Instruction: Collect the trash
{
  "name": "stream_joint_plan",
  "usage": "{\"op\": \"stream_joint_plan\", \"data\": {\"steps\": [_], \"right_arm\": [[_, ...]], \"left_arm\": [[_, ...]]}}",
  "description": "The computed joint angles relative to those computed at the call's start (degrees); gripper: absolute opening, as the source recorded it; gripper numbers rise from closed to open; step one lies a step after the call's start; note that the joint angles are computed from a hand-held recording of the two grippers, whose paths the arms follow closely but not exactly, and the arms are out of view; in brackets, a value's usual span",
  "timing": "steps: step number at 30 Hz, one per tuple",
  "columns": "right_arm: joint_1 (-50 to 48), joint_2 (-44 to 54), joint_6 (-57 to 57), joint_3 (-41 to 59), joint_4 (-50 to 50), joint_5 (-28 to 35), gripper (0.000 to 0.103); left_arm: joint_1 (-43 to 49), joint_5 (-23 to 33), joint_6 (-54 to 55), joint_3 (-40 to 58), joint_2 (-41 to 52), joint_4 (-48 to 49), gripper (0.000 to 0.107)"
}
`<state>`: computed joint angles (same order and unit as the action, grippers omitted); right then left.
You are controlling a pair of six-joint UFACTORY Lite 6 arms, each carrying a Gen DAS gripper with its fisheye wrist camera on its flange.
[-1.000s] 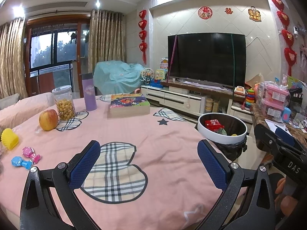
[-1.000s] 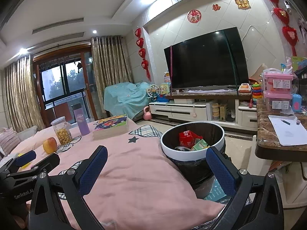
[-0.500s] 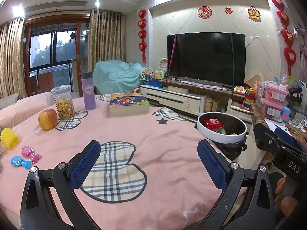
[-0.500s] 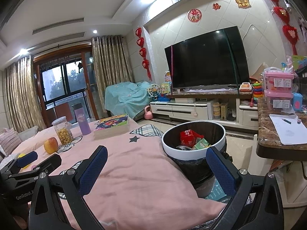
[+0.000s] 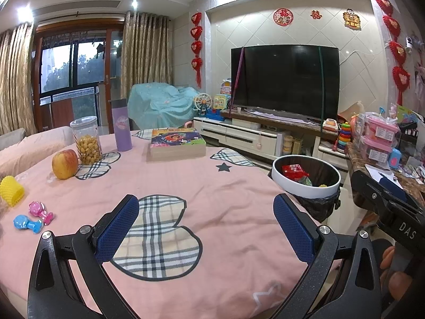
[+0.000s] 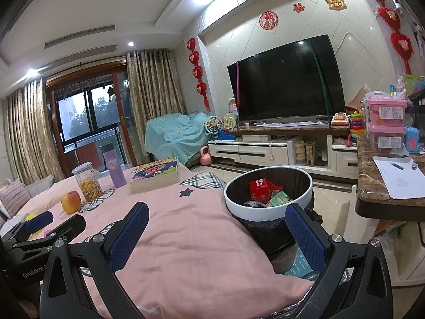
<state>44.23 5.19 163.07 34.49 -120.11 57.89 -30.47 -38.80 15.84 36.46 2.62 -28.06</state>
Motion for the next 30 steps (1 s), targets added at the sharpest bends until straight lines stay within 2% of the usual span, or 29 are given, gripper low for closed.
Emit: {"op": "stream_joint_plan", "data": {"steps": [30], "right_arm": [[0.5, -0.3, 0.3, 0.3, -0.1, -0.3, 0.103]], "left_arm": [[-0.5, 0.1, -0.6, 0.3, 0.7, 0.1, 0.103]]}}
